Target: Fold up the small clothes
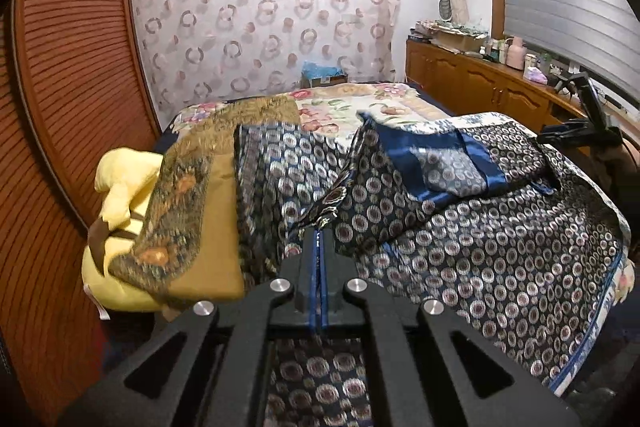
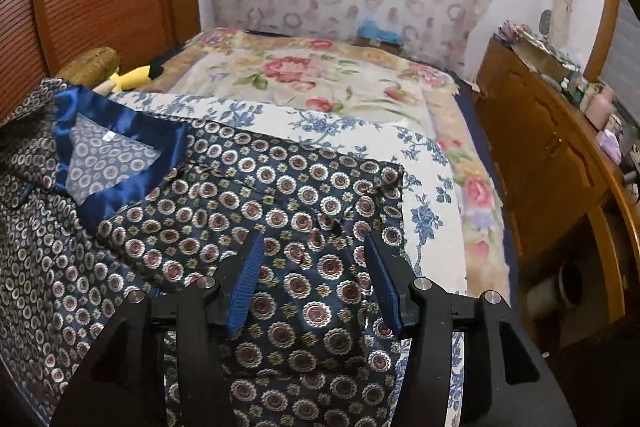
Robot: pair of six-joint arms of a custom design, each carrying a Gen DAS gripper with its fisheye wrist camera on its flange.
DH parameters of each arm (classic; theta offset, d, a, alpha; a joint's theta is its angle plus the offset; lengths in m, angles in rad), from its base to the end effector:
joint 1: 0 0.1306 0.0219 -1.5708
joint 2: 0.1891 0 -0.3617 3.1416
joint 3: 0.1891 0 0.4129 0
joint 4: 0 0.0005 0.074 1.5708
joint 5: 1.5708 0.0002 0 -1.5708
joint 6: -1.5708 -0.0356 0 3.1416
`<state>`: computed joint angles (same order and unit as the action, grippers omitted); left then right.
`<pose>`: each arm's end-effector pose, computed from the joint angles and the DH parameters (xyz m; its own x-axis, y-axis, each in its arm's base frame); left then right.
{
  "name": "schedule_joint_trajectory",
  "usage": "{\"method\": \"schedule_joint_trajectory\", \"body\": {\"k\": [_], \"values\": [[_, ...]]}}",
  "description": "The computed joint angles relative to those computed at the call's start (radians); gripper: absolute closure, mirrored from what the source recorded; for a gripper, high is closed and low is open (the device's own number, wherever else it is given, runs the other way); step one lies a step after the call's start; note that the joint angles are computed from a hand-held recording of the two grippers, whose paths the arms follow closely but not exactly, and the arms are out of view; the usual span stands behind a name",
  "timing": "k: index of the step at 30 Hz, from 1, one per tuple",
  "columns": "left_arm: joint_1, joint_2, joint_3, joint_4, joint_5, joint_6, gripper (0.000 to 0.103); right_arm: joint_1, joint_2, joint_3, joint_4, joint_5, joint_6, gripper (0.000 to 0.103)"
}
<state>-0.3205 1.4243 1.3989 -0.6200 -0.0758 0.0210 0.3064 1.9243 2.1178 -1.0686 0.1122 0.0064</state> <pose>0.5107 -0.1672 0.4155 -0.5762 0.1692 -0.7996 0.2447 0.9692 0.0288 0.6533 0.2020 0.4357 -0.7304 -0.2377 -0.6404 -0.2360 0.9676 -0.0901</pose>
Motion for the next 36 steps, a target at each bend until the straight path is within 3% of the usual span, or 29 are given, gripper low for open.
{"method": "schedule_joint_trajectory", "body": {"k": [4,9,11,12,15,18,23,29,36], "values": [[0.007,-0.005,-0.035,0.003,0.011,0.027,0.103,-0.016,0.05,0.054,-0.052,-0.019,-0.037,0.049],[0.009,-0.015,-0.081,0.017,0.012,0.044,0.103,-0.026,0.055,0.044,-0.057,-0.073,-0.063,0.05],[0.007,-0.02,-0.091,0.021,0.011,0.045,0.103,-0.023,0.037,0.019,-0.04,-0.084,-0.044,0.075],[0.006,-0.028,-0.102,0.027,0.011,0.047,0.103,-0.019,0.021,-0.004,-0.023,-0.083,-0.026,0.093],[0.002,-0.058,-0.14,0.049,0.013,0.059,0.103,-0.007,-0.079,-0.142,0.102,-0.084,0.013,0.1],[0.001,-0.093,-0.184,0.064,0.012,0.072,0.103,0.0,-0.193,-0.291,0.224,-0.084,0.027,0.102],[0.003,-0.134,-0.236,0.071,0.003,0.083,0.103,0.002,-0.361,-0.515,0.343,-0.073,0.031,0.102],[0.006,-0.172,-0.274,0.07,-0.017,0.086,0.103,-0.014,-0.486,-0.676,0.392,-0.069,-0.009,0.102],[0.005,-0.189,-0.297,0.077,-0.036,0.087,0.103,-0.025,-0.595,-0.806,0.392,-0.059,-0.053,0.102]]}}
